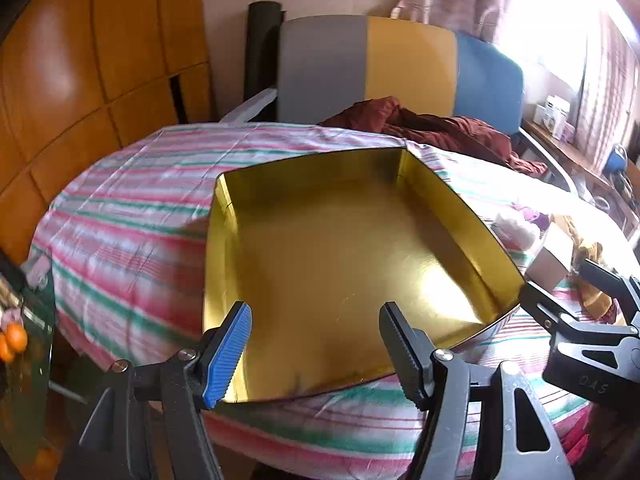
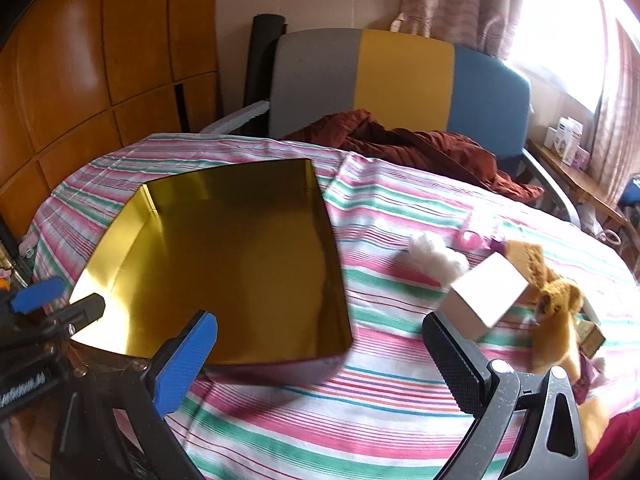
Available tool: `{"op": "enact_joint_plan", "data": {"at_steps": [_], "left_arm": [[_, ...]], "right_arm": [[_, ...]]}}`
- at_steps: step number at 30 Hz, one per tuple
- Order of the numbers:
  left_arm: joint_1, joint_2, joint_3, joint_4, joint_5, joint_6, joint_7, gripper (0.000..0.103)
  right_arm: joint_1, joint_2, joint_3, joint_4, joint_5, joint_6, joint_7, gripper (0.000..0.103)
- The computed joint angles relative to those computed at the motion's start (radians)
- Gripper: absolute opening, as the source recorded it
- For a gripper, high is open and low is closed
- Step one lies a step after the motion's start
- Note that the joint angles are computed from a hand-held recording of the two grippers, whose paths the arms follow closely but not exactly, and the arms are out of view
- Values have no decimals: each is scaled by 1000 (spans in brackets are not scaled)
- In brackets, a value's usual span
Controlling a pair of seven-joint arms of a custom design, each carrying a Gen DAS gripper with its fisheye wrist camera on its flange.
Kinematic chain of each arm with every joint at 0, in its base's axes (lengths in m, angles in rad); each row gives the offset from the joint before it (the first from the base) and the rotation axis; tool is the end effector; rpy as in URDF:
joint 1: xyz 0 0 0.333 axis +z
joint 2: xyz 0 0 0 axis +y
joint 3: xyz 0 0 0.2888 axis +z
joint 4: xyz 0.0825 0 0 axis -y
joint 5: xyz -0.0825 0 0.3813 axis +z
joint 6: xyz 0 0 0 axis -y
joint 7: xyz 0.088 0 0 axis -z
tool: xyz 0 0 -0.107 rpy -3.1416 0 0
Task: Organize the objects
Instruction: 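Move both tools from the gold tray toward the scattered items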
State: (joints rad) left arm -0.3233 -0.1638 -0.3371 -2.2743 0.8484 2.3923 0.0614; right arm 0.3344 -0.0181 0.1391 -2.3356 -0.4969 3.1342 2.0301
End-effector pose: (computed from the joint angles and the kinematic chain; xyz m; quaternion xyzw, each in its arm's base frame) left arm 0.4131 -0.3165 0.4259 -0.7445 0.5608 -0.2122 0.2937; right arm 0.4653 0.2853 0.4078 -0.7917 0.4640 -0.2159 0.3336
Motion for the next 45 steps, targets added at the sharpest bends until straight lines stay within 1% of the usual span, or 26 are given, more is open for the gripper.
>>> {"op": "enact_joint_plan", "data": {"at_steps": [3,4,7,10,15,19,24,27,30,33,35,37,39,40,42,43,45], "left_arm": [[-5,24,-7,36,34,-6,28,67],[-8,33,-9,49,50,-9,34,67],[-21,65,-11,92,80,-17,71,67],[-39,95,-9,130,99,-28,111,68],[-65,140,1,184,126,-39,142,68],[-83,165,9,214,136,-45,163,68],[-102,193,17,245,137,-51,189,69],[-112,209,21,261,141,-44,204,75],[-121,229,26,282,139,-38,220,75],[-121,248,35,295,116,15,254,75],[-117,263,41,305,81,71,291,76],[-118,288,45,331,43,98,325,80],[-115,318,48,361,-24,134,384,80],[-114,336,49,381,-63,146,418,80],[-114,372,52,419,-132,168,475,80],[-115,399,51,452,-168,174,516,80],[-126,434,56,495,-207,183,569,80]], "right_arm": [[-26,-20,-7,-17,-25,-14,20,103],[-42,-28,-6,-23,-46,-20,41,103],[-83,-46,-2,-38,-52,-28,51,103],[-136,-70,10,-50,-87,-40,88,103],[-201,-99,26,-67,-81,-47,85,103],[-277,-121,55,-76,-142,-51,142,103],[-309,-138,51,-90,-114,-53,123,103],[-316,-146,44,-99,-73,-55,91,103],[-314,-153,32,-108,-14,-59,43,103],[-301,-162,10,-117,68,-59,-25,103],[-274,-171,-24,-127,154,-58,-100,103],[-263,-180,-45,-133,223,-58,-164,103],[-279,-192,-47,-138,265,-56,-198,103],[-298,-197,-39,-139,275,-52,-204,103],[-356,-208,-10,-142,279,-45,-193,103],[-359,-211,-16,-142,296,-45,-197,103],[-290,-209,-95,-139,419,-49,-280,103]]}}
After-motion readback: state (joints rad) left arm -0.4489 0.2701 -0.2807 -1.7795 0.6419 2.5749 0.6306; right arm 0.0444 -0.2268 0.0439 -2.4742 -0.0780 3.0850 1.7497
